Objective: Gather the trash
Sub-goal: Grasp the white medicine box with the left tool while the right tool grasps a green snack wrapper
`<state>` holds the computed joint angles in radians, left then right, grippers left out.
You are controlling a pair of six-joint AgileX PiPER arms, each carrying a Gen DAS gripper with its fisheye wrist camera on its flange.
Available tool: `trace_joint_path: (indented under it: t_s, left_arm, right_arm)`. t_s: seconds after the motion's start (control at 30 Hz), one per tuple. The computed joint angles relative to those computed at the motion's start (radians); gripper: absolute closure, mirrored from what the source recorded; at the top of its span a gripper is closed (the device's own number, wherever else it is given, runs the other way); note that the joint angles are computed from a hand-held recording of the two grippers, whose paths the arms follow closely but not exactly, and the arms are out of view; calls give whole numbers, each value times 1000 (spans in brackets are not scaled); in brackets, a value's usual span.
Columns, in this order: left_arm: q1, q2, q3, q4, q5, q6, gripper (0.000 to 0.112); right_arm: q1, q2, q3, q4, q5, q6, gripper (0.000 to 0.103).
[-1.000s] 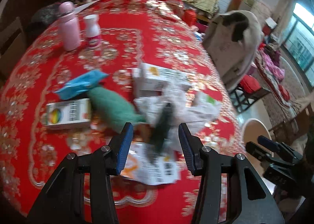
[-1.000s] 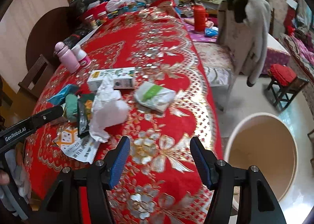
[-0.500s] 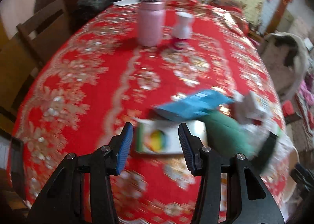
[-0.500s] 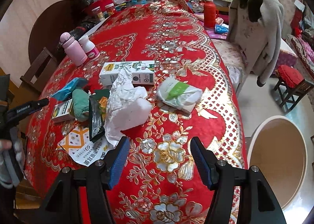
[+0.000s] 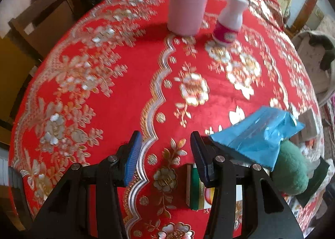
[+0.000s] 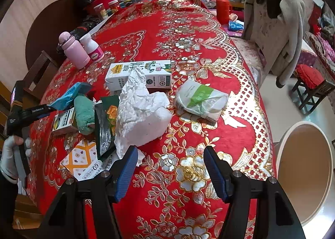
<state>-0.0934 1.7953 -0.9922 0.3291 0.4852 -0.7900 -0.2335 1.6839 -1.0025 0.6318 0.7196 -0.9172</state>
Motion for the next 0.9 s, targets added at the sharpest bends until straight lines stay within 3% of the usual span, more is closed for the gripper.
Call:
trace_joint_path:
  t_s: [0.17, 0.23, 0.37, 0.67, 0.77, 0.9]
  left_arm:
    - [-8, -18, 47, -229, -6, 217, 66]
    - [-45, -47, 84, -222, -8, 204, 66]
    - [-91, -108, 148, -345, -16, 274, 66]
    - [-165, -263, 219, -291, -22, 128, 66]
    - [-175, -274, 222, -352, -40, 168, 58]
    - [-211, -221, 184, -375, -54, 180, 58]
  right_arm:
    - [10, 27, -28, 10, 9, 9, 40]
    - [11, 43, -45, 21, 18, 11, 38]
    - [29, 61, -75, 28, 37, 17, 38]
    - [39, -2, -108, 73, 114, -34, 37]
    - [63, 6, -126, 74, 146, -44, 37]
    - [117, 47, -138, 74, 163, -29, 38]
